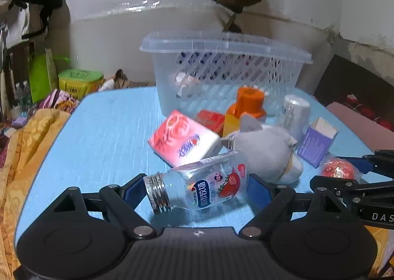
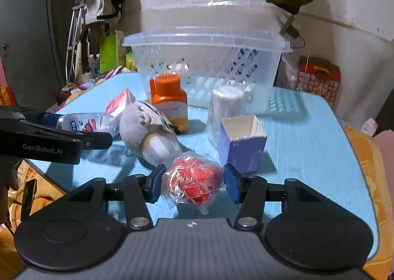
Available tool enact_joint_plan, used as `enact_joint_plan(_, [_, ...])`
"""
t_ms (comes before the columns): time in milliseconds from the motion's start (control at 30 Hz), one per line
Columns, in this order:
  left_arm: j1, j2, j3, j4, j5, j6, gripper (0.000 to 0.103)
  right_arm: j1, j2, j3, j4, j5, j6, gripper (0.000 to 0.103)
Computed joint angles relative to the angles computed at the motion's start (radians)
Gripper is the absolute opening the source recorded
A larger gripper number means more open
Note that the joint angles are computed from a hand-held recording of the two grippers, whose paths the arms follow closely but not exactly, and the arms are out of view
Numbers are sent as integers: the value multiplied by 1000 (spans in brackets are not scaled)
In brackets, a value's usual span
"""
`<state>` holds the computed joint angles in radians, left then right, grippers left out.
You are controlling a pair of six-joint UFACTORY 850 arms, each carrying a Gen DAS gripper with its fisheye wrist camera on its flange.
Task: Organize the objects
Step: 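Grasp the red candy bag with the right tool while the left tool grasps the glass strawberry bottle, then carry the candy bag and bottle over the basket and release both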
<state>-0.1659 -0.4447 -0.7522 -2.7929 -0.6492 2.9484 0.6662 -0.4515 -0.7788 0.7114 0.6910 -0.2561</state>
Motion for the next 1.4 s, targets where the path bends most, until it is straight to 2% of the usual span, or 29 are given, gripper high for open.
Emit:
enact_joint_plan(200, [-4, 22, 28, -33, -64, 44, 88, 13, 23, 35, -24, 97, 3, 54])
enact_joint_plan(567, [2, 50, 55, -39, -144, 49, 88, -10, 80, 98, -132, 173, 128, 55])
enact_joint_plan(833, [15, 72, 71, -21, -206, 23, 88, -30, 105, 126, -206, 198, 207, 55])
enact_joint_plan(1000, [21, 81, 64, 7, -227, -21, 88, -41, 123, 139, -233, 261, 223, 55])
enact_joint_plan(1267, [35, 72, 42, 40, -230, -70, 88, -70, 123, 122, -284, 220, 279, 55])
enact_joint_plan(1400, [34, 72, -32, 89, -198, -177, 88, -96, 115, 32, -243, 200, 171, 55])
